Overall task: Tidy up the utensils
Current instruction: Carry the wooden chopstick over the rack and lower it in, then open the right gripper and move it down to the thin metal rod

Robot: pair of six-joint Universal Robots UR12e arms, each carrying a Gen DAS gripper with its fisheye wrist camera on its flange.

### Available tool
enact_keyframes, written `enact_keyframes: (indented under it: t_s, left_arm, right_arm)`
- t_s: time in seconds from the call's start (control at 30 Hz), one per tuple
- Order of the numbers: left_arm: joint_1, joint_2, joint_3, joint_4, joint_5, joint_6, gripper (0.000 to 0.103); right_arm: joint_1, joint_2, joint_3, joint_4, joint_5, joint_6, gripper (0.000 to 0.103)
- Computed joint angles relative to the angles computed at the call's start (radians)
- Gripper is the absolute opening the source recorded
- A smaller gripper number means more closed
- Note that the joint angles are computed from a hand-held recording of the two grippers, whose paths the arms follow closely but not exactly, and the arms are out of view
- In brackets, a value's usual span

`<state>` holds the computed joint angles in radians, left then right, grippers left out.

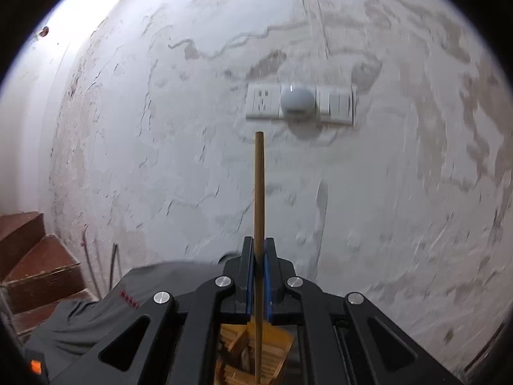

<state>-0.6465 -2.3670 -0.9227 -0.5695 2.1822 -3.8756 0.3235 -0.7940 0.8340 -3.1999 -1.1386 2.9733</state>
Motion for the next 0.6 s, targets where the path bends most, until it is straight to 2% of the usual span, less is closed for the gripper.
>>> enact_keyframes:
  t_s: [0.17, 0.3, 0.47, 0.5, 0.53, 0.57, 0.6]
  left_arm:
    - [-0.001, -0.002, 0.001, 0.001, 0.014, 0.006, 0.080]
    - [0.002, 0.005, -0.012, 0.012, 0.008, -0.005, 0.080]
    - [0.001, 0.006, -0.013, 0.018, 0.001, 0.005, 0.080]
    - [0.002, 0.007, -0.014, 0.020, -0.004, 0.005, 0.080]
    - [0.004, 0.011, -0.020, 0.028, -0.015, 0.005, 0.080]
    - [0.006, 0.014, -0.024, 0.034, -0.025, 0.007, 0.080]
    - [0.008, 0.018, -0.032, 0.045, -0.031, 0.007, 0.081]
  right_arm:
    - [0.010, 0.067, -0.079, 0.039, -0.020, 0.001, 0.007]
    - [0.004, 0.069, -0.055, 0.028, -0.005, 0.006, 0.007]
    - [0.000, 0.044, -0.010, 0.155, -0.027, -0.050, 0.008]
    - [-0.002, 0.033, 0.007, 0.190, -0.035, -0.064, 0.015]
    - [-0.006, 0.020, 0.027, 0.219, -0.037, -0.072, 0.036]
    - [-0.014, 0.004, 0.051, 0.251, -0.020, -0.076, 0.047]
    - [-0.023, -0.010, 0.072, 0.281, 0.007, -0.082, 0.066]
